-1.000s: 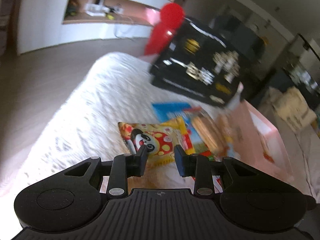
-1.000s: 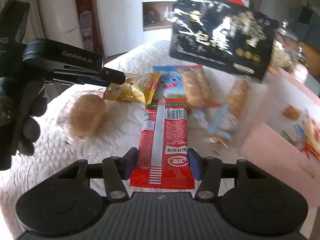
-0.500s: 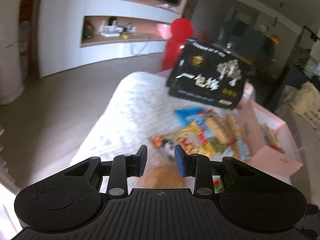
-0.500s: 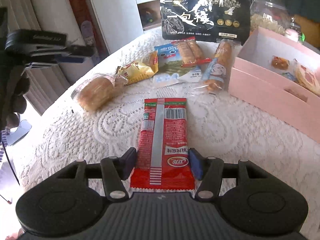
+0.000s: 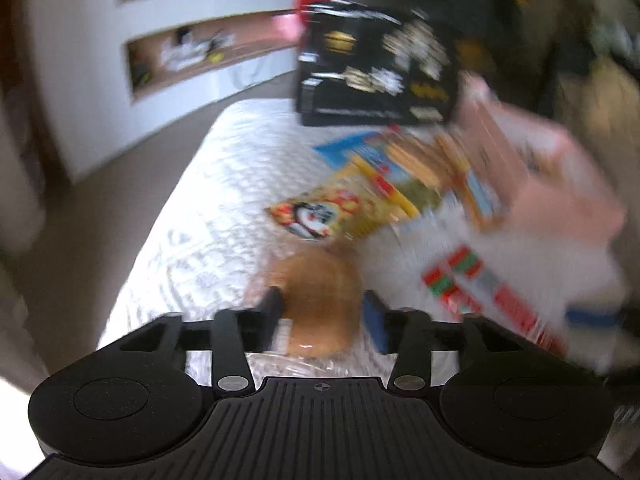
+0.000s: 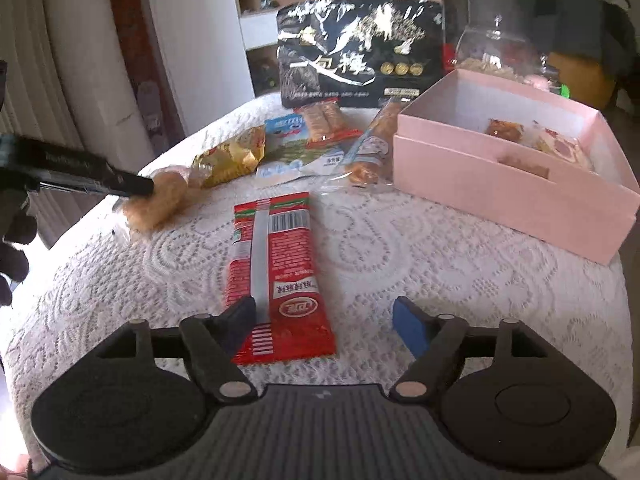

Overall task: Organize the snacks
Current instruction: 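Grasp the clear bread packet with the left gripper and lift it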

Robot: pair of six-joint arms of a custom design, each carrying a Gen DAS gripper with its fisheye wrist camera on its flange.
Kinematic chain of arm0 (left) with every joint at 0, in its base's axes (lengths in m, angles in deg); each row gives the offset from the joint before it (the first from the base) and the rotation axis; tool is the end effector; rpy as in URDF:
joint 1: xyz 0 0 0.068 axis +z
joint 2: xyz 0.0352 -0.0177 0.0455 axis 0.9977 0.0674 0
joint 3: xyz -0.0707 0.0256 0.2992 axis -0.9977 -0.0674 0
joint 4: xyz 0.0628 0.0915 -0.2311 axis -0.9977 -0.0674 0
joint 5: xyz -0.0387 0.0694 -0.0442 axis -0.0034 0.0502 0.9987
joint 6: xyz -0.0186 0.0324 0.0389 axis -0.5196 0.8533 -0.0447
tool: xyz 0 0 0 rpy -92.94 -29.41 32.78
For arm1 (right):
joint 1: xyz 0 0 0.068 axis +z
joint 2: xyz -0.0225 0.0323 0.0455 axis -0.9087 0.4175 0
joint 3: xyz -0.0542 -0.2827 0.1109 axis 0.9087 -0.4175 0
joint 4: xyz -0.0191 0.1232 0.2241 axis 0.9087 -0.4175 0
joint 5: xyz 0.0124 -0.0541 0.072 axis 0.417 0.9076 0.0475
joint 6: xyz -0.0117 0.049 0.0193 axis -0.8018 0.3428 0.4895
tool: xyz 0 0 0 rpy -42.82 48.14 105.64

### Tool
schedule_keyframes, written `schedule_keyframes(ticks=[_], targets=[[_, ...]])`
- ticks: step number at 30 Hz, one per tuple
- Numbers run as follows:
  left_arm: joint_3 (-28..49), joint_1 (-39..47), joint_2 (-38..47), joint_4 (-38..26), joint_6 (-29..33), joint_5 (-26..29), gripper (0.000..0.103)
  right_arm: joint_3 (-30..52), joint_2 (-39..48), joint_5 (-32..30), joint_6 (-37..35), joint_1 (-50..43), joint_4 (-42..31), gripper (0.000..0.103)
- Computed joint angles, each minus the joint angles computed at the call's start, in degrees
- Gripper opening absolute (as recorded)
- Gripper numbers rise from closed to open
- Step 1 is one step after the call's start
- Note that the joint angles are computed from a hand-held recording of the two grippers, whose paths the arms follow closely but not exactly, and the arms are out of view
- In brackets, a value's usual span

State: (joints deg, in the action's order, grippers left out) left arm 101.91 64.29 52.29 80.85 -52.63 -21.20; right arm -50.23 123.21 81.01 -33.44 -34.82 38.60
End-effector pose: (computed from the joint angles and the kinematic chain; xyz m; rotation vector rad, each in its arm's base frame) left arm 0.4004 -0.1646 0.0249 0.6383 2.3073 -0.2556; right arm 0.2370 0.1254 -0.0199 0.1367 2.2504 0.1388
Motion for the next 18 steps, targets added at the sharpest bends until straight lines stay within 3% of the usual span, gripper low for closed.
schedule_keyframes(ticks=[2, 4, 9, 18], targets=[[-0.4, -2.1, 0.8, 1.2, 5.6, -3.6, 0.068, 0.0, 0.4, 0.3, 0.0, 0.2, 0.6, 0.077], [-1.2, -2.7, 1.2, 3.0, 7.4, -4.8, 0.072, 0.0, 0.7, 0.6, 0.2, 0.4, 1.1, 0.077], [-0.3, -0.7, 2.1, 5.6, 1.4, -5.6, 0.069, 0.4, 0.7, 1.6, 0.2, 1.1, 0.6, 0.078], [8.9, 4.1, 5.9, -4.7, -7.6, 2.1, 0.074, 0.5, 0.8, 1.4, -0.7, 1.3, 0.3, 0.083]])
